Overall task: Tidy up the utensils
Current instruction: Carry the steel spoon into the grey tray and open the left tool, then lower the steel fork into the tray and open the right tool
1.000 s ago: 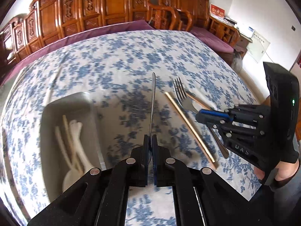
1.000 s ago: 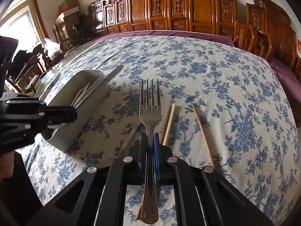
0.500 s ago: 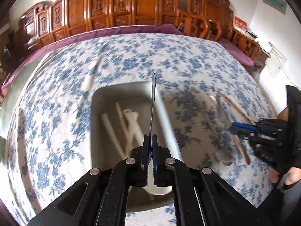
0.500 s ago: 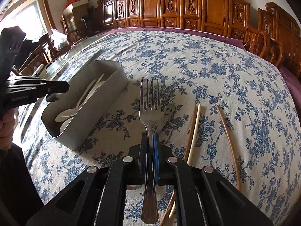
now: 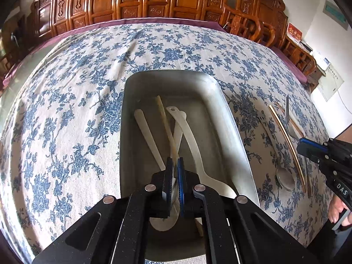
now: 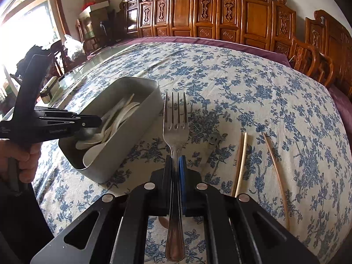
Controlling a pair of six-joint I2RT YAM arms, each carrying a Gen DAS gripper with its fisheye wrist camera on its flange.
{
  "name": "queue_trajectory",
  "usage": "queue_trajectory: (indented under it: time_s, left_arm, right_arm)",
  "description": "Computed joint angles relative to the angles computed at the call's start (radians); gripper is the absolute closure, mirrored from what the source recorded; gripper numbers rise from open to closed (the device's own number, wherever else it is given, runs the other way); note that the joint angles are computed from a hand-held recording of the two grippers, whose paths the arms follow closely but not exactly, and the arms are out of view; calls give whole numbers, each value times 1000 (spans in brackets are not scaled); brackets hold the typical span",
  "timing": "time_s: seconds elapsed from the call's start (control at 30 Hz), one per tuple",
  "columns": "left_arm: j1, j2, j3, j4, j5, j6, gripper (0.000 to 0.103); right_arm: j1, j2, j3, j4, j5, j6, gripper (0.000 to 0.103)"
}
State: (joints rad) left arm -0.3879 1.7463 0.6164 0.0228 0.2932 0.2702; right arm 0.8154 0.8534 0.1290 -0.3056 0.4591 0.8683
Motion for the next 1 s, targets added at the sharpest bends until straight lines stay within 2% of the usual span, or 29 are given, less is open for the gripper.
queue_trajectory:
  time_s: [0.27,0.4,0.67,1.0]
  left_arm:
    - [26,-44,6,-9,14,19,100]
    - [70,-63,18,-13,17,33,92]
    - [147,-76,41,-5,27,50,81]
    - [221,-61,83,-25,58,73,81]
  right_arm:
    - [11,110,72,51,17,-11,95]
    - [7,193,130,101,16,-44,95]
    - [-52,423,262,279,-51,-123,95]
    - [-122,675,403,452,-128,-133,95]
